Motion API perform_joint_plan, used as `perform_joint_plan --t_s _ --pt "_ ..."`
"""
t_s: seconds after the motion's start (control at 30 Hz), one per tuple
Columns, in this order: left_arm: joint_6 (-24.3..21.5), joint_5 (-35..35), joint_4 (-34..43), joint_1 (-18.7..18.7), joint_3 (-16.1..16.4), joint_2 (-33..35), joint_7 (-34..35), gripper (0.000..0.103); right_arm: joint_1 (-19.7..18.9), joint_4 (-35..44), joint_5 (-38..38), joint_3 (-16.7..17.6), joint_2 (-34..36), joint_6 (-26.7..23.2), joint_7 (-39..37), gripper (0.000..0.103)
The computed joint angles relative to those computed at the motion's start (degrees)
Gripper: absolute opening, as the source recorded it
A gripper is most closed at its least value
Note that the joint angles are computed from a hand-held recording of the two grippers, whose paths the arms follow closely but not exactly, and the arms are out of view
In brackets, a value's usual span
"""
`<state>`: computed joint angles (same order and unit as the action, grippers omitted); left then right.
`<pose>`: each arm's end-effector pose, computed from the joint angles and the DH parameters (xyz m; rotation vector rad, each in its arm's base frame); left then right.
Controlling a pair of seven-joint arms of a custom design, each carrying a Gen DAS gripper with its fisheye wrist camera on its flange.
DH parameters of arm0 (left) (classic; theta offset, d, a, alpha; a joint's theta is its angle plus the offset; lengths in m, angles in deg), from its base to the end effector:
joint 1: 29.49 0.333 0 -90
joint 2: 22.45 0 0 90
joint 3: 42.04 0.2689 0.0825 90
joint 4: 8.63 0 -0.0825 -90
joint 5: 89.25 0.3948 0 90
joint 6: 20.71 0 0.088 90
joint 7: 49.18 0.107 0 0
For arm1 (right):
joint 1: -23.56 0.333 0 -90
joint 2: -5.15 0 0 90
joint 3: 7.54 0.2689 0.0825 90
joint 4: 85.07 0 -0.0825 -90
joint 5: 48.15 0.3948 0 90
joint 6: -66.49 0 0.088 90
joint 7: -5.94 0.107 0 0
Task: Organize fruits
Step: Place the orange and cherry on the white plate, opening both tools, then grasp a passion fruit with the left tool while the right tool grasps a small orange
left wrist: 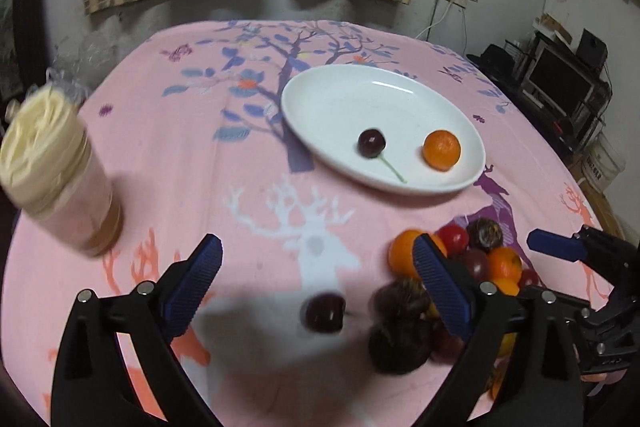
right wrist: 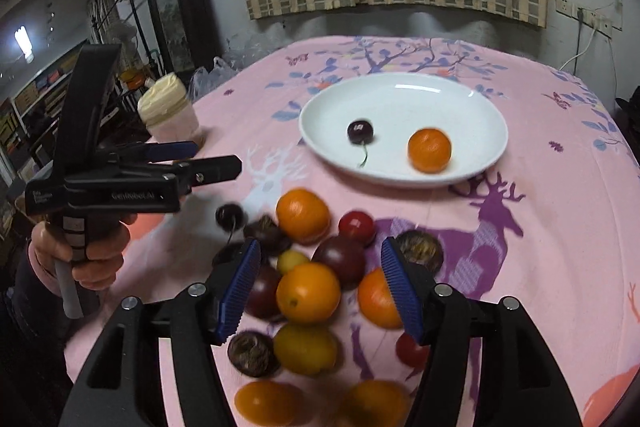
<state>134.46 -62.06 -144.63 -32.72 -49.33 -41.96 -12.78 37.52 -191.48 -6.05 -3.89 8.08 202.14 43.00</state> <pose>0.5005 -0.1117 0.4777 -2.0970 1.4213 -0.7272 0.5918 0.1956 0.4905 -2.2153 0.8834 -0.1250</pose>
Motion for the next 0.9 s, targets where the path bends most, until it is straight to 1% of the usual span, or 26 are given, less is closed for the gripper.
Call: perform_joint_plan --t_s 0.07,0.17,0.27,0.43,0.5,0.53,0.57,0.63,0.73,0.77,0.83,0.87,0.9 --pt "0.18 -1.28 -2.38 -0.35 0.36 -1.7 -0.67 0.094 0.05 -1.34 0.16 0.04 -0.87 -0.86 -0.76 0.063" --pt "-0.13 -1.4 -3.95 -0.17 0.27 -2.91 -1.53 0.094 0.2 -2.12 -0.57 -0.02 -1.25 -1.79 -0.91 0.06" --pt "-0.41 -0.79 -4.32 0.1 -0.05 -3.51 -2.26 0.094 0.3 -1.83 -1.93 -0.1 -0.77 -2.13 0.53 0.054" --pt "-0.45 0.09 -4.32 -0.05 -0.21 -3.97 -1.88 0.094 0.06 -1.22 -3.21 -0.29 0.08 -3.53 2.71 0.05" --pt "-0.44 -0.15 -4.32 -0.44 0.07 -4.06 -1.06 0.094 -0.07 -0.63 -3.42 -0.29 0.73 -4.62 3.05 0.039" --pt "-0.53 -0.34 -4.33 -0.65 0.21 -4.12 -0.55 0.094 -0.17 -0.51 -3.21 -0.3 0.81 -4.77 3.03 0.039" --pt "-0.67 -0.63 -4.34 -0.96 0.45 -4.18 0.35 0.094 -0.24 -0.42 -3.08 -0.29 0.87 -4.94 2.99 0.038" --pt "-0.31 -2.41 -4.81 -2.51 1.86 -4.47 4.31 0.094 -0.58 0.08 -1.78 -0.39 1.2 -5.62 3.17 0.038" --pt "2.12 -7.58 -6.77 -6.88 5.18 -5.45 14.57 0.093 -1.36 0.82 0.9 -0.66 1.58 -6.51 3.37 0.038" --pt "2.98 -8.78 -7.41 -8.16 5.75 -5.71 17.92 0.091 -1.47 0.78 1.06 -0.69 1.51 -6.28 3.64 0.038" --pt "3.24 -10.56 -7.62 -9.9 5.95 -5.32 23.07 0.074 -1.57 0.9 0.94 -0.69 1.63 -5.82 4.29 0.038" --pt "2.95 -11.84 -7.34 -10.61 6.11 -4.73 25.0 0.068 -1.62 0.96 0.87 -0.69 1.7 -5.76 4.5 0.039" --pt "2.52 -13.36 -7.06 -11.25 6.39 -4.16 26.83 0.058 -1.63 1.11 0.68 -0.67 1.83 -5.77 4.75 0.039"
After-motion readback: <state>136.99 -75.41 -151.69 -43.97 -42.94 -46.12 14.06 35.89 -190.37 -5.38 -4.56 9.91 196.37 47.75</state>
